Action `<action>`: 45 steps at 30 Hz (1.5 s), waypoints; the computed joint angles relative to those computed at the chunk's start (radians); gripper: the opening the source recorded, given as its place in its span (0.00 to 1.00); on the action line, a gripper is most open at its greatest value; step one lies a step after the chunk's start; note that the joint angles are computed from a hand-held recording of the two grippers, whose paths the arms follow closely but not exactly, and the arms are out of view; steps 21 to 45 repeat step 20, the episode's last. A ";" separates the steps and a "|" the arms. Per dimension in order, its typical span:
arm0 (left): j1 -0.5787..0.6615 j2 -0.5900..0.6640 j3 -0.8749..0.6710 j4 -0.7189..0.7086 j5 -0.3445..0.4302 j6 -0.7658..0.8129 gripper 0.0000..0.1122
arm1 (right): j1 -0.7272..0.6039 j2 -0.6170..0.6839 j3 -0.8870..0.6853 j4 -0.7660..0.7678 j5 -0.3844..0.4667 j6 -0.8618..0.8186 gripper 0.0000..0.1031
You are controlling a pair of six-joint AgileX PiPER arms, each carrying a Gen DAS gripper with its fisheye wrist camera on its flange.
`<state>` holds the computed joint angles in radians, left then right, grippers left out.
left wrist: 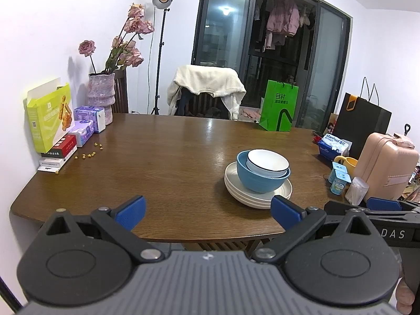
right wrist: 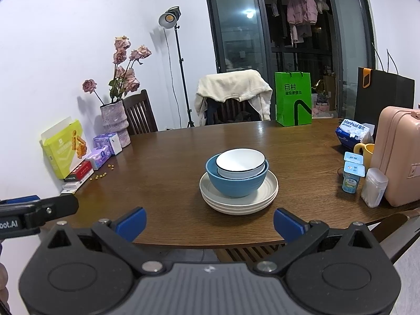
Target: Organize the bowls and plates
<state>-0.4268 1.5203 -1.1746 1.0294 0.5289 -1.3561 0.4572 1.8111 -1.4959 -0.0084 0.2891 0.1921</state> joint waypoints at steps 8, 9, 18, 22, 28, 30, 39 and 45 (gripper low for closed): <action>0.006 -0.006 0.007 -0.004 -0.008 0.005 0.92 | 0.002 0.000 0.001 -0.006 -0.001 0.007 1.00; 0.006 -0.006 0.007 -0.004 -0.008 0.005 0.92 | 0.002 0.000 0.001 -0.007 -0.001 0.008 1.00; 0.001 -0.018 0.021 0.015 -0.015 -0.011 0.92 | 0.002 -0.001 0.002 -0.010 0.000 0.011 1.00; 0.004 -0.017 0.022 0.015 -0.026 -0.010 0.92 | 0.002 -0.001 0.002 -0.007 -0.001 0.007 1.00; 0.004 -0.017 0.022 0.015 -0.026 -0.010 0.92 | 0.002 -0.001 0.002 -0.007 -0.001 0.007 1.00; 0.004 -0.017 0.022 0.015 -0.026 -0.010 0.92 | 0.002 -0.001 0.002 -0.007 -0.001 0.007 1.00; 0.004 -0.017 0.022 0.015 -0.026 -0.010 0.92 | 0.002 -0.001 0.002 -0.007 -0.001 0.007 1.00; 0.004 -0.017 0.022 0.015 -0.026 -0.010 0.92 | 0.002 -0.001 0.002 -0.007 -0.001 0.007 1.00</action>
